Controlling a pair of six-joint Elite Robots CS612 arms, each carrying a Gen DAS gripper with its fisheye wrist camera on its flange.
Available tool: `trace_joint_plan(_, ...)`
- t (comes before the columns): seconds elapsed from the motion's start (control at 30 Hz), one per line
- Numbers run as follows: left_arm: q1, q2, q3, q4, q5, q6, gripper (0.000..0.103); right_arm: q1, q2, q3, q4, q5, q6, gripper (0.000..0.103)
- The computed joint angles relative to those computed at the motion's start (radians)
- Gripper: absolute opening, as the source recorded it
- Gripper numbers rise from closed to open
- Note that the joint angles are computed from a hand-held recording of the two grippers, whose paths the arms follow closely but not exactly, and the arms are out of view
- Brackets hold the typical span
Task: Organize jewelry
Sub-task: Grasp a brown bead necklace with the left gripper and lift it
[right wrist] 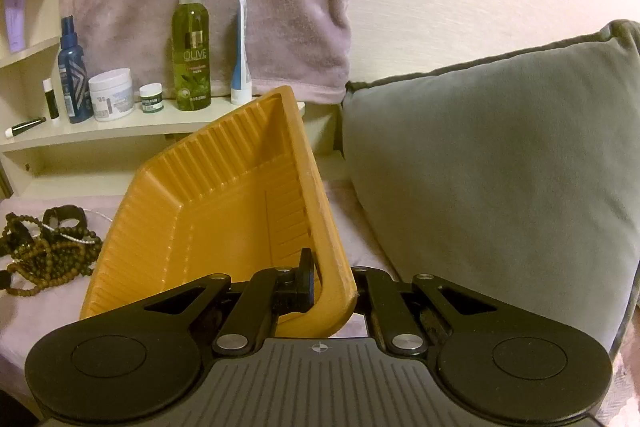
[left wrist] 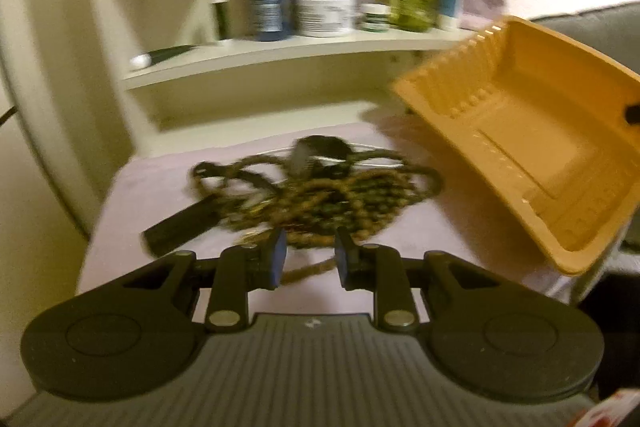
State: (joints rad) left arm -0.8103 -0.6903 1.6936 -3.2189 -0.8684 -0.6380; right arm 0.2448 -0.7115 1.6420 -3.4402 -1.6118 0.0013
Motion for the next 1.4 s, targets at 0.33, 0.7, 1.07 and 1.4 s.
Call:
trace_joint_plan(0.33, 0.021, 0.047, -0.086, 0.061, -0.107, 0.123, 0.022, 0.0, 0.003, -0.004, 0.005, -0.003, -0.002, 0.006)
trace_joint_plan(0.7, 0.023, 0.035, -0.098, 0.137, -0.099, 0.167, 0.005, -0.004, 0.006, -0.006, 0.005, 0.004, 0.001, 0.006)
trace_joint_plan(1.07, 0.025, 0.032, -0.099, 0.135, -0.13, 0.224, 0.005, -0.003, 0.003, 0.0, 0.001, 0.003, 0.005, 0.006)
trace_joint_plan(1.4, 0.028, 0.054, -0.12, 0.129, -0.112, 0.256, 0.007, -0.002, 0.003, -0.002, 0.004, 0.002, 0.005, 0.006)
